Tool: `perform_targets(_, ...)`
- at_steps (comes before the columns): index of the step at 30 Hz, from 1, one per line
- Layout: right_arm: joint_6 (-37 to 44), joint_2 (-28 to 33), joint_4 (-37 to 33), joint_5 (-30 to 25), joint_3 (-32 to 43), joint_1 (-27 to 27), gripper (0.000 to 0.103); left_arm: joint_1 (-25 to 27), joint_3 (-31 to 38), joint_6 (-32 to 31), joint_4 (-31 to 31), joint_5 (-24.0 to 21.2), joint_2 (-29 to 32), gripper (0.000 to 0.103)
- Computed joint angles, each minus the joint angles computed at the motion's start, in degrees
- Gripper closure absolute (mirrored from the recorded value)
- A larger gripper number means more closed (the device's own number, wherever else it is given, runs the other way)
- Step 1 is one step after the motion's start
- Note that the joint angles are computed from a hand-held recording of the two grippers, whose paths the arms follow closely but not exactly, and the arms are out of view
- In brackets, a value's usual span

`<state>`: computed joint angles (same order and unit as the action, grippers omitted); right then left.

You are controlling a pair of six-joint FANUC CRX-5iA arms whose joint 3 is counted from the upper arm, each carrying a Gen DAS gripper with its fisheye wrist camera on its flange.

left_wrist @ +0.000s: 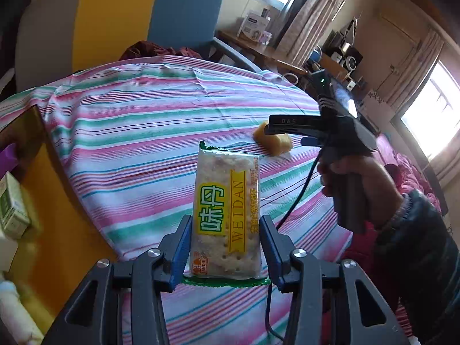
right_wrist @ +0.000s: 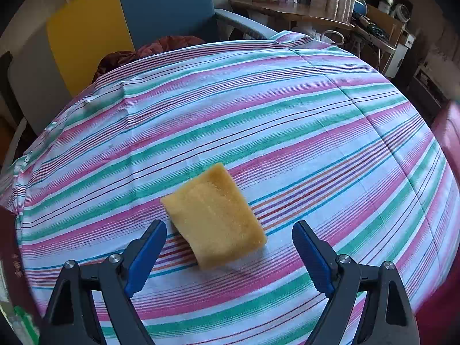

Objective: Organize objects
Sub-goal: 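Grasp the WEIDAN biscuit packet with the left tool while the right tool grasps the yellow sponge, then lower the biscuit packet into the gold tray and open the left tool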

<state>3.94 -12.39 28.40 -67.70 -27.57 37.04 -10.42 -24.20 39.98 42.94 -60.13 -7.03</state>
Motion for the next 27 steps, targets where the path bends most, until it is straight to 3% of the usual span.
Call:
perform_targets(4, 2.2, -0.2, 0.1, 3.0, -1.2, -1.2, 0.015, 3.6, -2.4, -0.9, 1.5, -1.0, -3.1, 0.056)
perform_targets(6, 4.5, 0.0, -0.5, 4.5, -1.2, -1.6, 0.035, 5.6, -3.3, -0.8, 2.0, -1.3, -4.3, 0.056)
perform_targets(10, 5.7, 1.2, 0.5, 2.9, -0.5, -0.4, 0.048, 11.7, -5.7, -0.2, 3.3, -2.3, -7.4, 0.056)
perform_targets(19, 2.6, -2.1, 4.0, 5.7, -2.1, 2.4, 0.049, 29.3, -9.1, 5.4, 6.4, -4.1, -11.0, 0.056)
perform_targets(23, 4.1, -1.3, 5.4, 7.1, -1.7, 3.9, 0.049, 32.3, -10.2, 5.6, 6.7, -4.4, -11.6, 0.056)
perform_targets(27, 5.1, -1.3, 5.9, 8.1, -1.8, 4.8, 0.049, 30.6, -10.5, 6.3, 6.3, -4.4, -10.3, 0.056)
